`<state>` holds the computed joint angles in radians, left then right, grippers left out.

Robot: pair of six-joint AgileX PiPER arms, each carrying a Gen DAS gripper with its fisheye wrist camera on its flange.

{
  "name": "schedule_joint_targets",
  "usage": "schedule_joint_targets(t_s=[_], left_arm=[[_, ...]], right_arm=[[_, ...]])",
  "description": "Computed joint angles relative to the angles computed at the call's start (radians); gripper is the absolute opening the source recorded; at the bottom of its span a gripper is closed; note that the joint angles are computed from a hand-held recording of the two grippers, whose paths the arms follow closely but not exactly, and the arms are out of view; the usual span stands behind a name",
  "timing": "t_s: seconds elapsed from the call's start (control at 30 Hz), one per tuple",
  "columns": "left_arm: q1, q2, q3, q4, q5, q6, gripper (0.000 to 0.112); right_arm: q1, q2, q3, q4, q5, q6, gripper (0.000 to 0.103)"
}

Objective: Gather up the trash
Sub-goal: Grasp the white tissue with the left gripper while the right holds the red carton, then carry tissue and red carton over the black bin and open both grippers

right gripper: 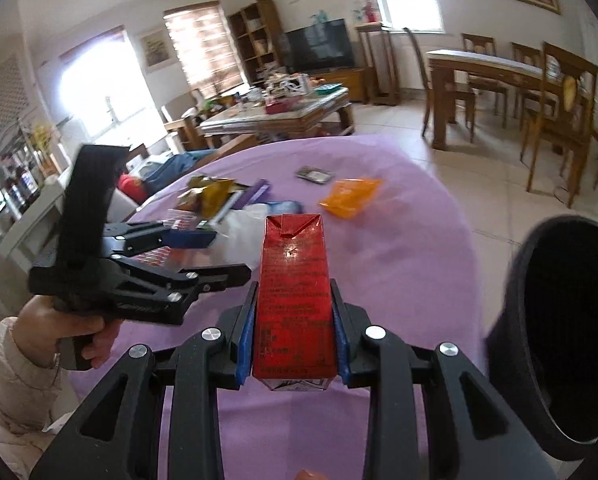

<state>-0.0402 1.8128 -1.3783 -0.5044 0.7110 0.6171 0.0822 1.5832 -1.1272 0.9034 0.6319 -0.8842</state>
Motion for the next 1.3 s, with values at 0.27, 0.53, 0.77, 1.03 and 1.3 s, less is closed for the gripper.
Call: schedule_joint_targets(t_s=[0.27,0.53,0.77,1.03,1.3], left_arm=[[-0.005,0.039,-0.013,-0.021,-0.033,-0.023,0.011],[-0.039,-0.041,-0.031,-0.241,0.018,0.080,0.009],[-0.202,0.093,-0.227,-0.378,0.118,0.084,0.009],[-0.383,0.384,-0.544,-0.349,0.170,-0.041,0.009],[-0.473,0.591,-0.829,-0.239,0.219,-0.199,0.009]], right_arm=[[-0.132,0.032,0.024,0.143,0.065,-0.157,0.032],[-0.292,0.020,0.053,0.308,0.122,-0.288,0.032],[-0.485,0.034,0.057,0.378,0.078,-0.296,0.032],[-0.614,0.118,0.051,0.358,0.032,-0.287,0.032],[-0.670,0.166,0.052,0.344,0.049,-0.298,0.032]])
